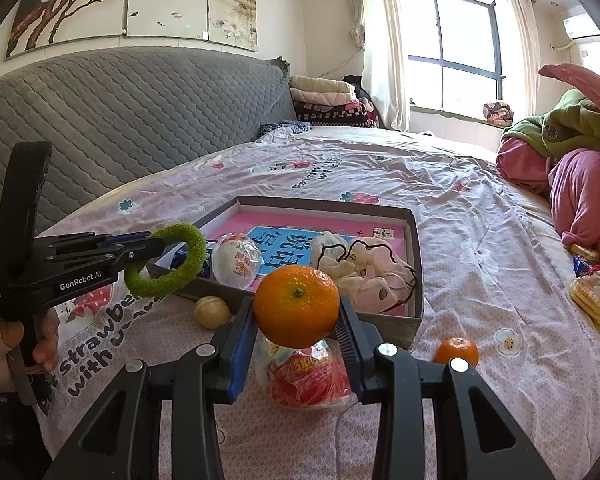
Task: Organize objects
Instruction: 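Lift the green ring with the left tool while the right tool lifts the orange, then carry the green ring over the grey tray with the left tool while the right tool carries the orange there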
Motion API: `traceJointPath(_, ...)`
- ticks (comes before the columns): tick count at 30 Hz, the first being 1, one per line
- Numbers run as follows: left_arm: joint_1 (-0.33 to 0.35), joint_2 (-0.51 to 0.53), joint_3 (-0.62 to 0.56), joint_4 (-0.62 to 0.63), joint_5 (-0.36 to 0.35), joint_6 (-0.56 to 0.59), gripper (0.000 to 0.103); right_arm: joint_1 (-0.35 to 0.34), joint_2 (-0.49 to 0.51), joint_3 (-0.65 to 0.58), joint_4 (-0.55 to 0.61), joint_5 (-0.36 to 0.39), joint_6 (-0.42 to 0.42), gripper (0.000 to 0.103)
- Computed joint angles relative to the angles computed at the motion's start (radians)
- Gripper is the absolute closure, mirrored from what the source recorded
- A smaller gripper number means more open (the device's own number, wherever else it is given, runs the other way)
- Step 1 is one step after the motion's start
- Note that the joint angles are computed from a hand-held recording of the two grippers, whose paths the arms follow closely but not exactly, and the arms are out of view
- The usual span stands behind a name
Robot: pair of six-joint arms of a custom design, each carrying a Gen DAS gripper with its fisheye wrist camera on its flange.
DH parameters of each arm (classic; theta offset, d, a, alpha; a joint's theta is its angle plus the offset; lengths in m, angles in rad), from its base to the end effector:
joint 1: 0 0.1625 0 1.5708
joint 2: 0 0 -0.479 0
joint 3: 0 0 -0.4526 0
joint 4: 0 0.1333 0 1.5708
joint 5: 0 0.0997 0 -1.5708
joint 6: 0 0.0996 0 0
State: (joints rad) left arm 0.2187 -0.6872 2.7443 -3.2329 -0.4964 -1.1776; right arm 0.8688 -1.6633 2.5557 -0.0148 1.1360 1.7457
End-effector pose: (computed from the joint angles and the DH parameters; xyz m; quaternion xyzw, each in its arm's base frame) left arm -0.1791 -0.2661 -0.0159 0.1734 0.8305 -0.4277 0.3119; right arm -0.0088 -0.2818 0.1539 0.3812 -0.8388 0.3412 0.1864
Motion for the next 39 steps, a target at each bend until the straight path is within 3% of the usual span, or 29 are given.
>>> traceJointPath(21, 0.066, 0.003, -0.018, -0.081, 0.026, 0.111, 0.088, 0.085, 0.062, -0.057, -0.016, 0.091, 0.072, 0.063)
traceJointPath(39, 0.203, 0.034, -0.071, -0.243, 0.030, 0.313, 0.088, 0.167, 0.167, -0.148, -0.024, 0.206, 0.162, 0.063)
